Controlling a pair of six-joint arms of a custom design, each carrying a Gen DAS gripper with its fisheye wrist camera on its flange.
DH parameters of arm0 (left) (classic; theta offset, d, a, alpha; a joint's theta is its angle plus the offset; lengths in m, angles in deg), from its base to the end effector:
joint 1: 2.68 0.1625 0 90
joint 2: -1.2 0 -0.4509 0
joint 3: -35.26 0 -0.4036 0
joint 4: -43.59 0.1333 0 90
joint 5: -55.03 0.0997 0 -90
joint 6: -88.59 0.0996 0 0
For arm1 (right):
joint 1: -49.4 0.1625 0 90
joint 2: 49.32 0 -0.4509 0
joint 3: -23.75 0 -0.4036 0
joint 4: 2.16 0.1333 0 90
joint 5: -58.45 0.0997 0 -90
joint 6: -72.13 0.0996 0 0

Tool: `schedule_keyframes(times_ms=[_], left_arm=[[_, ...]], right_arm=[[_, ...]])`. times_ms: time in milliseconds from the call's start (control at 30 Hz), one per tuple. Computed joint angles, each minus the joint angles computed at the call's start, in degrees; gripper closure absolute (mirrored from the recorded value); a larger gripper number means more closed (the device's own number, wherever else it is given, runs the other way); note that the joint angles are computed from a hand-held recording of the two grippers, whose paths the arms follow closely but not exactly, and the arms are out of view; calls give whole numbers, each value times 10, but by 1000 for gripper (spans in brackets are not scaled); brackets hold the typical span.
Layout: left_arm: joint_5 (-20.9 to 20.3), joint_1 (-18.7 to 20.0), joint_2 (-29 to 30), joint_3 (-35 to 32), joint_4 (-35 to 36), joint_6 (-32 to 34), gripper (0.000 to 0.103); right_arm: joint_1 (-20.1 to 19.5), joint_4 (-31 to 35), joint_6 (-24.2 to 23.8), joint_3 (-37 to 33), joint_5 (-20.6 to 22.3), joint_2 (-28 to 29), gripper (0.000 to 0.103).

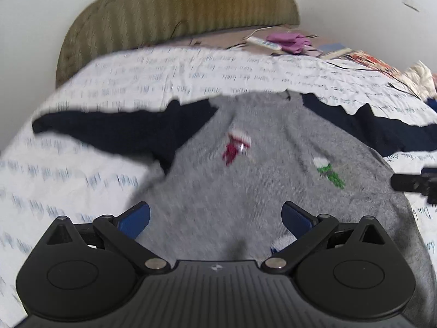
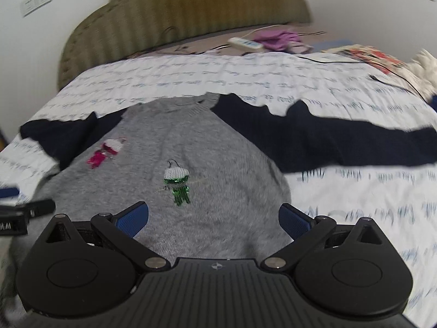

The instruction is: Fold small clothes

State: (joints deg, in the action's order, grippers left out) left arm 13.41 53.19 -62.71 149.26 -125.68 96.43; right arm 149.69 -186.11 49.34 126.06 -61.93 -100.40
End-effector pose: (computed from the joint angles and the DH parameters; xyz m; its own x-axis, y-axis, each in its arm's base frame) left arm -0.1515 -0.5938 0.2487 -0.6804 0.1689 -0.7131 0.5882 0.7063 -0.3940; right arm 0.2008 -0.6420 0.2031 -0.7882 -0.1109 0.6053 -0.4735 0.7375 -0.4815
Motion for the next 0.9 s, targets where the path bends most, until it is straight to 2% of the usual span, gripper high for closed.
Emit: schedule_keyframes(times_ms=[67, 133, 200, 233, 300, 400, 467, 533, 600, 667, 700, 800, 900], left_arm=[[-13, -2, -8, -20, 41, 36, 0], [2, -10, -5, -30, 15, 111, 0], [21, -17, 14, -40, -59, 203, 0], [25, -17, 24, -48, -87, 231, 0], [18, -12, 45, -63, -135, 246, 0], [5, 2, 78, -76, -172, 183, 0], [-4, 13, 88, -80, -138, 99, 0], [-30, 25, 93, -75, -116, 29, 0], [-29, 28, 93, -75, -57, -41, 0], [-51, 30, 92, -73, -42, -30, 0], [-44, 27, 97, -71, -57, -4, 0], [-2, 17, 116, -66, -111, 67, 0], [-20, 19, 118, -72, -93, 50, 0]], right_arm=[[7, 94, -24, -25, -11, -22, 0], [21, 130, -73, -49, -53, -27, 0], [32, 113, -133, -62, -88, -23, 0], [35, 93, -157, -64, -93, -20, 0], [31, 53, -169, -60, -75, -16, 0], [3, 31, -106, -41, -4, -13, 0], [-19, 10, -52, -26, 49, -6, 0], [-44, -8, -8, -10, 113, 2, 5], [-60, 0, 27, -9, 136, 9, 7], [-71, 19, 29, -14, 146, 5, 17], [-79, 13, 20, -14, 160, 0, 21], [-106, -29, 13, -20, 183, -19, 15], [-147, -66, 65, -43, 207, -39, 16]])
